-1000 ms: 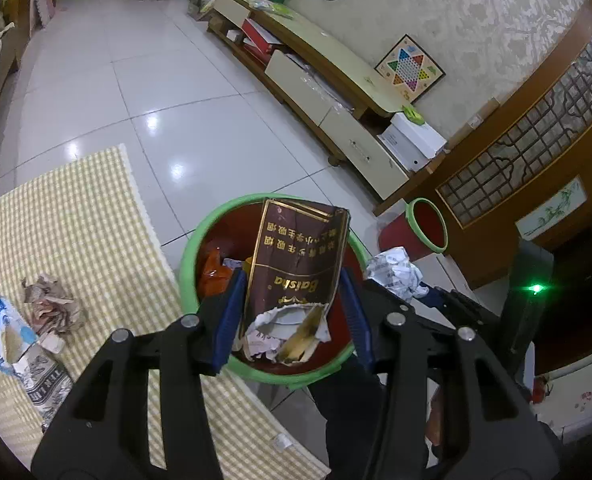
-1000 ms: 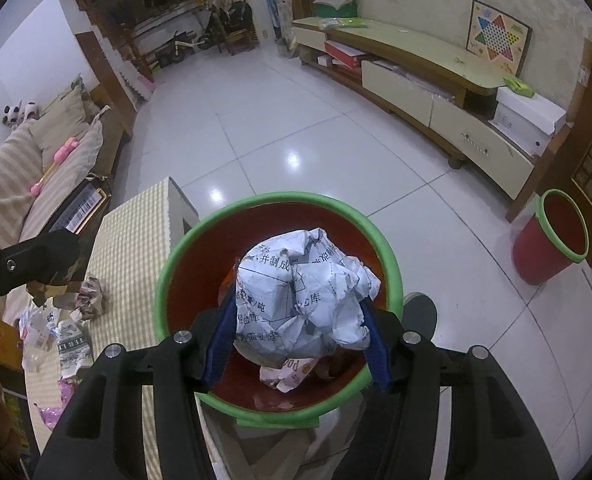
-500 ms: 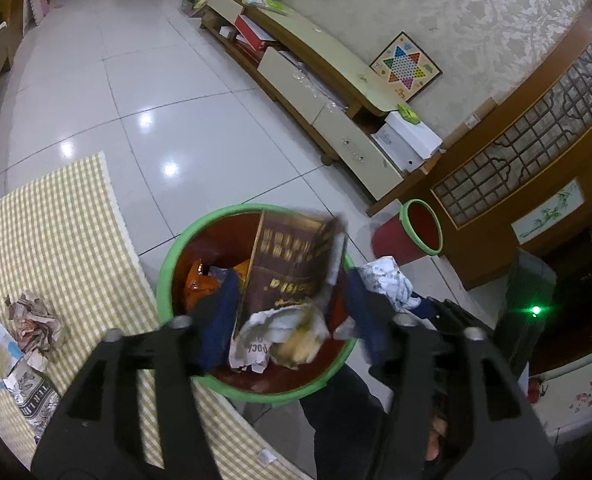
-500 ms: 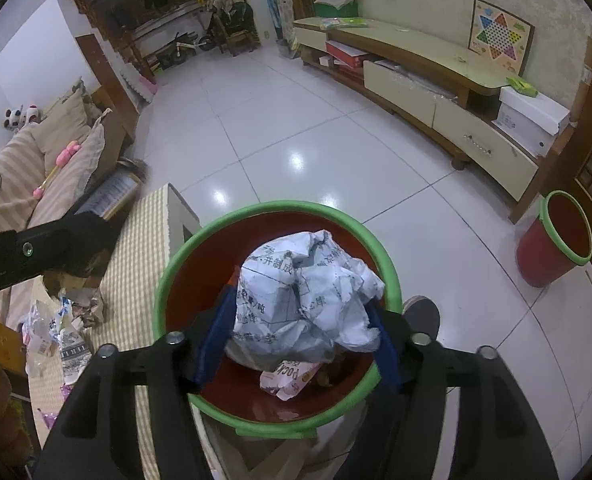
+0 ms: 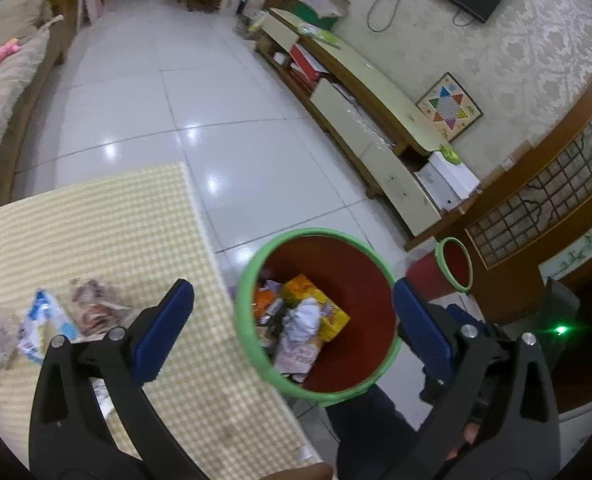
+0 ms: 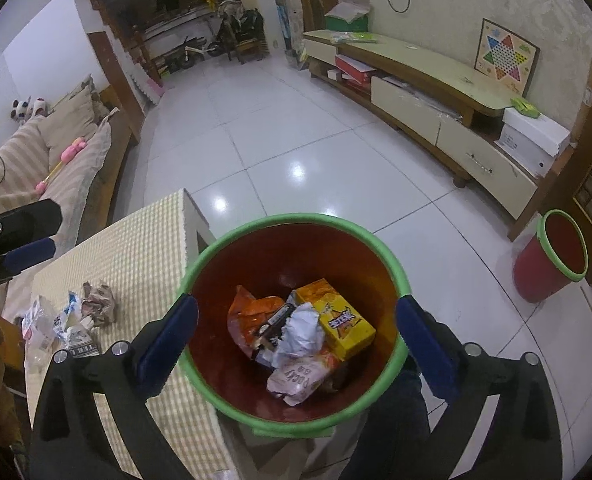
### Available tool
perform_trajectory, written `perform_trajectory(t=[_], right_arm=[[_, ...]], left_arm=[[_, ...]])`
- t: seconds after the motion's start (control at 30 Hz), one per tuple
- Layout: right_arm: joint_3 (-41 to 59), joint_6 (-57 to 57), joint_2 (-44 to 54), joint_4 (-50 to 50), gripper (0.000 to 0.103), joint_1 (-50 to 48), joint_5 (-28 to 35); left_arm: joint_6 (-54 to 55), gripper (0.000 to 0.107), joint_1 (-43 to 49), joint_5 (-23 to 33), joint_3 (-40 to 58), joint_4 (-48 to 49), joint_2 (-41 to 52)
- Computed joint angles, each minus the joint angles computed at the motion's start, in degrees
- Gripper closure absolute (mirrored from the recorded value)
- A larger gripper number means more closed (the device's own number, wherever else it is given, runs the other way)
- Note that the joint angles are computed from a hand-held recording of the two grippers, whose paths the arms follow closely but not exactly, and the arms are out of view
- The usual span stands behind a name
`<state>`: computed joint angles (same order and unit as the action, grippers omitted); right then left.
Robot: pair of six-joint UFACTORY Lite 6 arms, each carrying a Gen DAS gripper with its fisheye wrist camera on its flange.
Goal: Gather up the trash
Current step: 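Move both open tools back over the table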
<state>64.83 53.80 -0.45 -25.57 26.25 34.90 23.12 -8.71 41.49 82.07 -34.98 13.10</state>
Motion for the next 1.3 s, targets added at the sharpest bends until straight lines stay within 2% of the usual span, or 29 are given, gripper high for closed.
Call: perform_trajectory(t=[0.37, 0.6, 0.87, 1.07, 1.23, 1.3], right_arm=[[10.73, 7.03, 8.69, -3.88, 0.007, 11.67, 3.58], [22.19, 9.12, 17.26, -5.31, 0.007, 19.71, 7.15], [35.94, 9.66, 27.85, -7.22, 0.007, 26.34, 11.43], [39.78, 11.98, 31.93, -12.08, 0.007, 30.33, 11.95], [48.33, 3.24, 38.48, -2.99, 0.007, 31.22, 14.13], [53.93, 0.86, 42.60, 0.32, 0.007, 31.60, 17.00]], left_arm=[[9.94, 0.010, 14.69, 5.13, -10.53, -2.30, -13.21], [20.15, 0.010, 31.36, 12.03, -13.34, -5.47, -16.69], [29.85, 0.010, 49.79, 18.46, -13.54, -7.69, -14.66], [35.97, 0.010, 60.57, 20.92, -12.70, -7.83, -11.01], [40.96, 0.010, 67.79, 22.15, -11.40, -7.16, -7.07], [41.93, 0.010, 69.12, 22.40, -10.26, -6.01, -5.29]])
